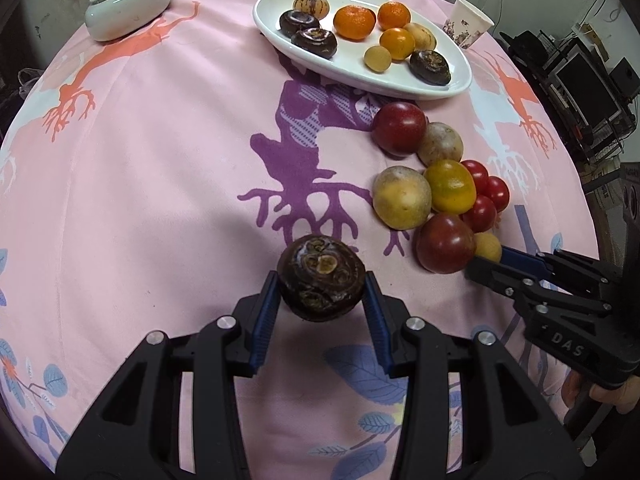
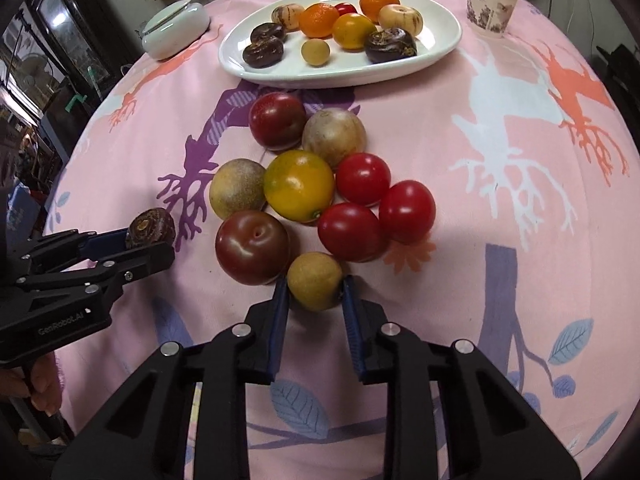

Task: Organize fruits
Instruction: 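Grasp a dark mangosteen with the left gripper while the right gripper grasps a small yellow fruit, then carry the mangosteen and small yellow fruit onto the white plate and open both grippers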

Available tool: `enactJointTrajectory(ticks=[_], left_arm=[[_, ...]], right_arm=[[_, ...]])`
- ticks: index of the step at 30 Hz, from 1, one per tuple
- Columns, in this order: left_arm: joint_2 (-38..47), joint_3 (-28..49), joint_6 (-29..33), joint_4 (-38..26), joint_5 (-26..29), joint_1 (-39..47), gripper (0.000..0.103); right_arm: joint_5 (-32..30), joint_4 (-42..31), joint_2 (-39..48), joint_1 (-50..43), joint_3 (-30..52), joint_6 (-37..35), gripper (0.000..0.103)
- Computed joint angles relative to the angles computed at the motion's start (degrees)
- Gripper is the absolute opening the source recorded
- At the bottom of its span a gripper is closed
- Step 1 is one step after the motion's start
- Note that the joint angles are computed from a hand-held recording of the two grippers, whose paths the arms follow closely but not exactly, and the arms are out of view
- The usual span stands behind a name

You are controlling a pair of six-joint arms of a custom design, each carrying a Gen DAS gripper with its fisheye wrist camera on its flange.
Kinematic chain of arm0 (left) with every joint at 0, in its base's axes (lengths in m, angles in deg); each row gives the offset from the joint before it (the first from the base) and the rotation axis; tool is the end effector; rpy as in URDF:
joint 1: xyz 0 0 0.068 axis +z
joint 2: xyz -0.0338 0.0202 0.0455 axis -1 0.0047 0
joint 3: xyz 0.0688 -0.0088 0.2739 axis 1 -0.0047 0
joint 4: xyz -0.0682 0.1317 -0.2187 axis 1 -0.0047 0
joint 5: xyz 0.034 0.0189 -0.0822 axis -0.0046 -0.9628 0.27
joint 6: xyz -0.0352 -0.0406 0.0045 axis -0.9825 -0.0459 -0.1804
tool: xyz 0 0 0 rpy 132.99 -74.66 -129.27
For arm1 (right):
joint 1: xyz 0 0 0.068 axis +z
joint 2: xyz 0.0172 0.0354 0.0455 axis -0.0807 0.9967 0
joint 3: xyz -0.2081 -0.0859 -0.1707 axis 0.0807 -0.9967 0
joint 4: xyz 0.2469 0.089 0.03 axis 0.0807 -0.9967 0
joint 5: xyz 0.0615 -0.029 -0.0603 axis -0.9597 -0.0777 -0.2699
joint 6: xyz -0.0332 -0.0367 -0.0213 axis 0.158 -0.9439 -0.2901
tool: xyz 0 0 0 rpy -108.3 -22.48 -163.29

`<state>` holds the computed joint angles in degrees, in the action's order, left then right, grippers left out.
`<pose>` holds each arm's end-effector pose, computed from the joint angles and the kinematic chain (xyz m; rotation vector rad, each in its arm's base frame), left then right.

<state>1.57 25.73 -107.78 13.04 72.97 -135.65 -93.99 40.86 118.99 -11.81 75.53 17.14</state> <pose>0.1897 -0.1904 0.1400 -0.0078 2.7890 -0.2720 0.2033 -0.0124 0.1270 -0.4398 2.7608 0.4305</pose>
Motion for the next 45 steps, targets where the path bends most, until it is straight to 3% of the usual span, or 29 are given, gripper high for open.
enactJointTrajectory(ticks=[7, 12, 22, 35, 37, 40, 45], left_arm=[[-4.3, 2.2, 2.0, -2.9, -1.4, 1.2, 0.042], [-5.7, 6.4, 5.4, -4.8, -2.6, 3.4, 0.042], [3.2, 19.0, 13.3, -4.2, -1.6, 10.1, 0.042], [22.3, 32.5, 16.2, -3.0, 3.1, 14.2, 0.043], [23.1, 33.1, 15.5, -2.5, 2.7, 14.5, 0.046], [22.1, 32.3, 15.0, -0.6, 1.5, 14.6, 0.061], [19.9, 30.9, 14.6, -0.7, 0.9, 14.8, 0.064]], right_arm=[[-6.9, -11.0, -3.5, -8.4, 5.4, -4.4, 0.027], [-11.0, -14.1, -3.4, -11.5, 10.8, -3.3, 0.027], [-12.5, -8.1, 3.0, -7.0, 21.6, 4.1, 0.027], [-6.1, 2.5, 19.8, 4.8, 27.7, 11.0, 0.028], [-5.6, 2.8, 21.7, 5.0, 28.7, 11.7, 0.028], [-5.9, 3.7, 23.1, 4.4, 29.3, 13.1, 0.028], [-6.8, 3.6, 22.9, 2.9, 29.0, 13.7, 0.030]])
